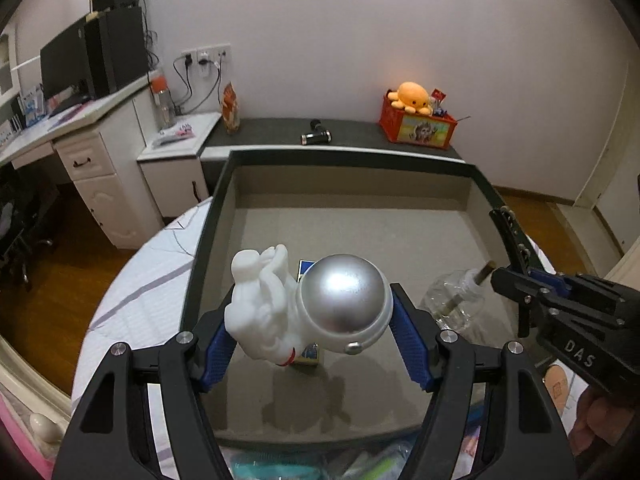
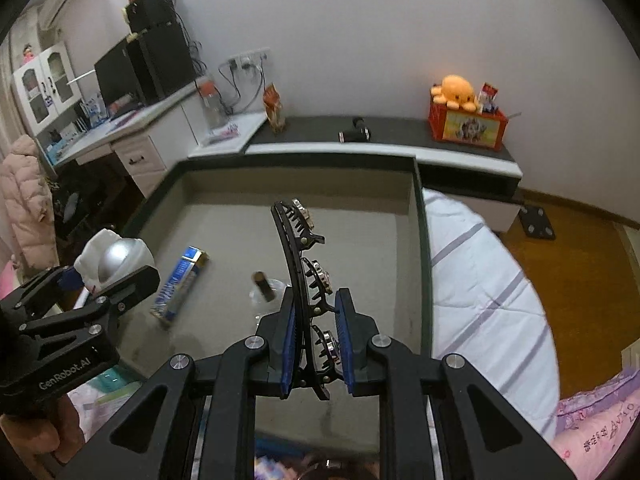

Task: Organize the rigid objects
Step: 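Lower both held items into the tray and open both tools, then withdraw both tools from the tray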

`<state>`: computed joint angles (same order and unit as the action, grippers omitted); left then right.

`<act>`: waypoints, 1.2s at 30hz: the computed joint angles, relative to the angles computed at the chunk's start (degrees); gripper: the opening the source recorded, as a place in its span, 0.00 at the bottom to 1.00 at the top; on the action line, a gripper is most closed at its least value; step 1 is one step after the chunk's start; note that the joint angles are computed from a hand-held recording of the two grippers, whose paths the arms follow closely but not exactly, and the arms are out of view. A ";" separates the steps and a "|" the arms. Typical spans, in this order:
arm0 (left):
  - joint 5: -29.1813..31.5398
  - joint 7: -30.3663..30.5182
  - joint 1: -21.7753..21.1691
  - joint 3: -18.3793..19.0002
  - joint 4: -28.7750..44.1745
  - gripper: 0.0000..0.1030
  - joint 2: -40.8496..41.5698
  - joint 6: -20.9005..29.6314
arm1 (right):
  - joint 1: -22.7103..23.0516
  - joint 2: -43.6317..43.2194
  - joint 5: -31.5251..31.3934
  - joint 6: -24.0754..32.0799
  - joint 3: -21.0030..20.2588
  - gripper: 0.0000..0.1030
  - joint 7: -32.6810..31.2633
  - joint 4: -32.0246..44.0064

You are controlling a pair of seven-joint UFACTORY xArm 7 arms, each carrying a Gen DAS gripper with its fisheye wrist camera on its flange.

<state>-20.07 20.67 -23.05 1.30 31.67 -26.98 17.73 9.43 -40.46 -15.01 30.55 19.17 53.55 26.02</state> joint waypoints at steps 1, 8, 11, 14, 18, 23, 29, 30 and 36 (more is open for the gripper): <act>0.10 -0.11 0.04 -0.10 0.26 0.69 0.53 0.00 | -0.07 0.65 0.07 -0.45 -0.34 0.18 -0.20 -0.05; 2.65 -2.57 2.54 -2.59 1.84 0.69 3.93 1.28 | 0.10 4.12 0.40 -1.52 -1.24 0.18 -1.33 0.36; 4.99 -4.50 3.97 -4.16 0.69 0.85 2.95 -0.11 | 0.39 4.02 0.58 -1.66 -1.27 0.18 -1.13 0.24; 8.81 -7.08 5.79 -5.91 -1.08 1.00 1.18 -2.36 | 1.26 4.44 0.76 -1.28 -1.53 0.24 -2.19 0.51; 11.56 -9.24 6.41 -5.82 -2.26 1.00 -1.65 -2.15 | 2.60 4.21 1.19 -2.09 -0.91 0.52 -3.16 0.72; 9.70 -7.88 4.02 -1.15 -4.53 1.00 -8.17 -0.56 | 1.81 -2.23 0.23 0.64 1.37 0.88 3.35 -1.03; 9.01 -8.32 4.36 -0.07 -8.45 1.00 -19.80 2.43 | 4.14 -10.77 1.62 6.65 3.07 1.00 5.80 -1.73; 9.20 -8.54 4.69 -0.14 -9.12 1.00 -22.07 3.24 | 4.48 -11.87 1.85 7.40 3.45 1.00 6.24 -1.70; 10.86 -9.05 6.69 0.03 -12.82 1.00 -36.25 10.33 | 7.15 -20.90 2.76 14.94 7.58 1.00 10.15 -0.65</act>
<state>-9.21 11.62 -16.35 1.33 18.85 -63.23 28.06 16.58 -61.37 -12.25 45.49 26.76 63.70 25.37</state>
